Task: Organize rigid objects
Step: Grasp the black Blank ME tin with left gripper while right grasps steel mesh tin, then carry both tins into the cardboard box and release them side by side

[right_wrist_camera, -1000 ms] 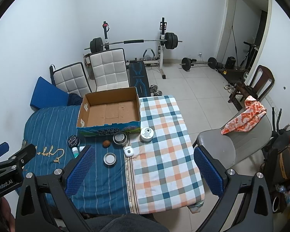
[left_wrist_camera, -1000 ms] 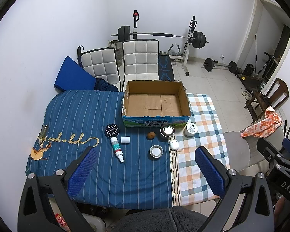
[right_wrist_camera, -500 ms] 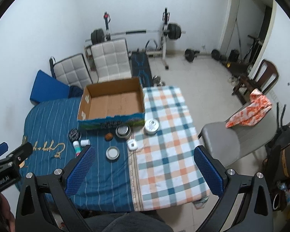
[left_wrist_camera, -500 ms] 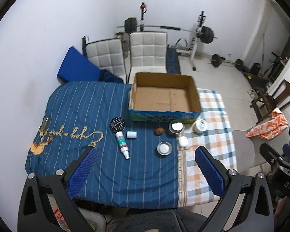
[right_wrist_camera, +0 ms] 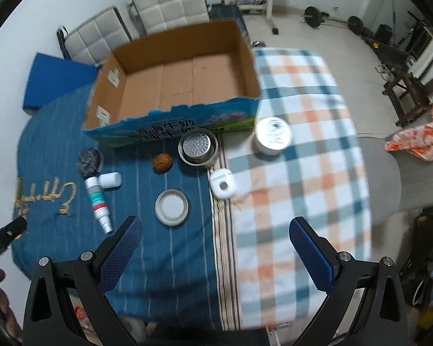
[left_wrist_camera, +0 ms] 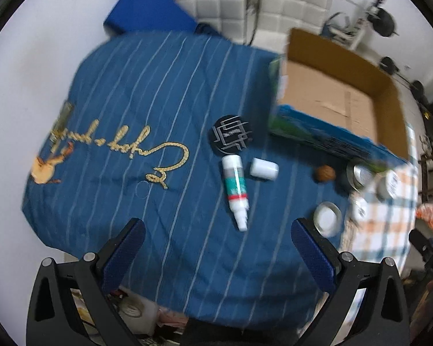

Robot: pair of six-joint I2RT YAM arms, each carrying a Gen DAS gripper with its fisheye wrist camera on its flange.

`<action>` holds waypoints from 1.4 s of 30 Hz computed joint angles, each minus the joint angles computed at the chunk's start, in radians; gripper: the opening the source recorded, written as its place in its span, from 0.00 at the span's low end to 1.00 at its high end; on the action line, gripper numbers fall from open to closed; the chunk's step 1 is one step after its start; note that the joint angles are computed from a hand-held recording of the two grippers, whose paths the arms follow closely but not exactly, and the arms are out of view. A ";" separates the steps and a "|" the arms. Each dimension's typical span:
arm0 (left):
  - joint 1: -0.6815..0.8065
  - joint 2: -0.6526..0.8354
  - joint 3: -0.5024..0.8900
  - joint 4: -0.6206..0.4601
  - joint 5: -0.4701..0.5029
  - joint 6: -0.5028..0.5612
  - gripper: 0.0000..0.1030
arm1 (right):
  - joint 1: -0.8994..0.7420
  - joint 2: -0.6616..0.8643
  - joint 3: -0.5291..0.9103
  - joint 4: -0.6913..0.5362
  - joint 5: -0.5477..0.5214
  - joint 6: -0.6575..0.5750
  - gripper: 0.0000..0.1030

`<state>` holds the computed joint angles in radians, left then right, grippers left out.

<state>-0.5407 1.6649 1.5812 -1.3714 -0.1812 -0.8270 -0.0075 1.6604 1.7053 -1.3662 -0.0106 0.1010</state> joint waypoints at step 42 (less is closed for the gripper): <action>0.233 0.701 0.236 0.199 0.166 0.411 0.71 | 0.103 0.717 0.257 0.073 -0.012 0.104 0.71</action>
